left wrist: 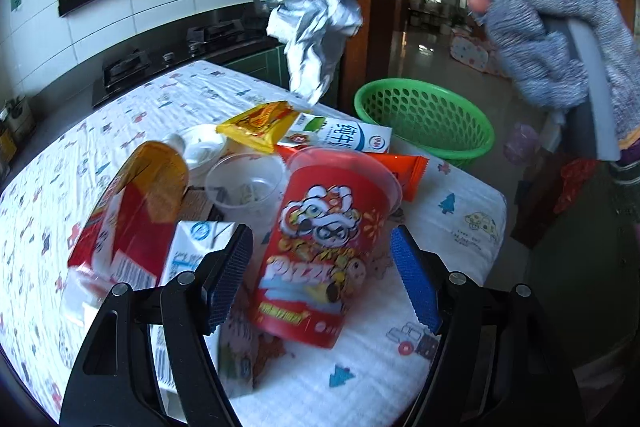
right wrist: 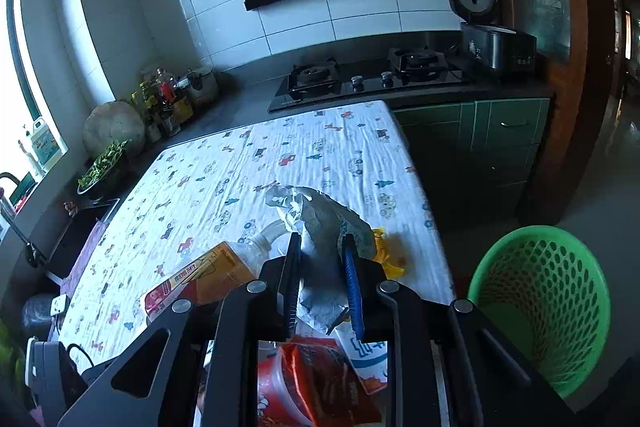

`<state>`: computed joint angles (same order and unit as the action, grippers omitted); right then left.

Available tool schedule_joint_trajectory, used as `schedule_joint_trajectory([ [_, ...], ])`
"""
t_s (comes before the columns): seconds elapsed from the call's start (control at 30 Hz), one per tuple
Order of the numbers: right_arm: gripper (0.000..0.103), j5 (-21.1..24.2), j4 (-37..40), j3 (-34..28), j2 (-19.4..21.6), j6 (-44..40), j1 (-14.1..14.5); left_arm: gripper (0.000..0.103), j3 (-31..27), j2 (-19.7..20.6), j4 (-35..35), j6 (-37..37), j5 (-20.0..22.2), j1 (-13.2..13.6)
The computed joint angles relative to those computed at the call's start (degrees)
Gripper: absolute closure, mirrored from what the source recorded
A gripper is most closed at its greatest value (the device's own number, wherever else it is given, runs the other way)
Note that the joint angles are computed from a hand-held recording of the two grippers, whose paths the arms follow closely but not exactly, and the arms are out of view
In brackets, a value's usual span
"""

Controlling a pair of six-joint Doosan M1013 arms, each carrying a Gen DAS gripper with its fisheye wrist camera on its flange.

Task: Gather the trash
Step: 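Carry the foil wrapper over the green basket and open the right gripper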

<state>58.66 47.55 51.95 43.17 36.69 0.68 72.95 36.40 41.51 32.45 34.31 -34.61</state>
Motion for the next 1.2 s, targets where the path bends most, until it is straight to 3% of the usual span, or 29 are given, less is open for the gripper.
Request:
schedule_joint_trajectory([
  [0.17,0.083,-2.8,-1.8,-0.1,0.1,1.0,-2.1,0.031,-3.7,2.5,-5.0,7.9,1.9,0.3],
  [0.5,0.083,-5.7,-9.8,-3.1,3.2,8.5,-4.9,0.025,-7.4,4.5,-7.2,11.6,5.7,0.9],
  [0.73,0.083,-4.4,-14.1,-7.4,6.5,13.7,-5.7,0.018,-9.2,5.6,-9.8,15.5,7.8,1.3],
  [1.1,0.082,-0.3,-21.3,-16.0,13.0,21.0,-5.9,0.019,-11.6,7.3,-11.0,19.2,9.9,1.3],
  [1.2,0.079,0.5,-22.6,-17.9,14.4,22.7,-5.8,0.025,-11.8,7.5,-10.4,19.0,9.6,1.2],
])
